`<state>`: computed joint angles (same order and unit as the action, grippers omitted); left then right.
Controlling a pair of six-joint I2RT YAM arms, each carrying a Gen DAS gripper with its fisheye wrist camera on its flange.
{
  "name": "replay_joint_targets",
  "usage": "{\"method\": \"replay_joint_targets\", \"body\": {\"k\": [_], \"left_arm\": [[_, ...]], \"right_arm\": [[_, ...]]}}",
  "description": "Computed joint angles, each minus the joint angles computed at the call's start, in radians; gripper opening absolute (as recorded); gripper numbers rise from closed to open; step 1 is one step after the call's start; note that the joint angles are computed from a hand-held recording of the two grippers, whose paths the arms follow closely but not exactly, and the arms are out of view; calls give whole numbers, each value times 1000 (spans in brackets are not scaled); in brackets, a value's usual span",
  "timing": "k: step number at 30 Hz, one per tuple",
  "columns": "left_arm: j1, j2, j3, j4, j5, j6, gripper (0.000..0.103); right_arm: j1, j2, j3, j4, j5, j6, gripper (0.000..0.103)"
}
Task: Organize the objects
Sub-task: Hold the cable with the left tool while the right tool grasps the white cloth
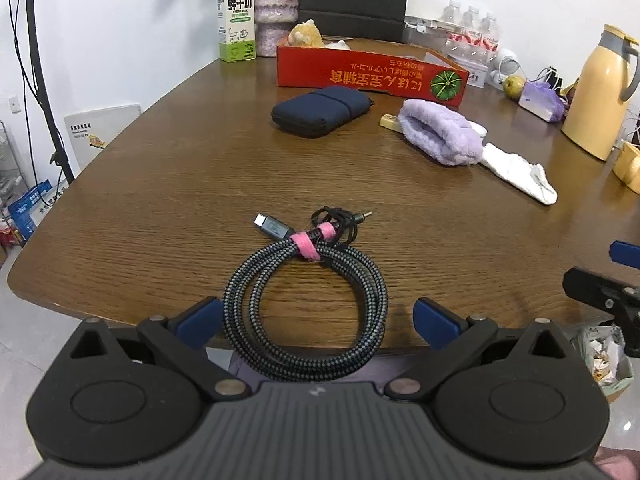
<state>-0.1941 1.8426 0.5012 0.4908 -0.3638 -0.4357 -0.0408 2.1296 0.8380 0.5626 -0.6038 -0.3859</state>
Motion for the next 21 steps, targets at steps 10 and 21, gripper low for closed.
{"method": "replay_joint_targets", "body": {"k": [10, 21], "left_arm": [[18, 47, 25, 24, -14, 5, 103], [0, 44, 11, 67, -38, 33, 89]], "right_arm": [[0, 1, -1, 0, -2, 3, 103], [0, 11, 0, 5, -3, 2, 103]]}}
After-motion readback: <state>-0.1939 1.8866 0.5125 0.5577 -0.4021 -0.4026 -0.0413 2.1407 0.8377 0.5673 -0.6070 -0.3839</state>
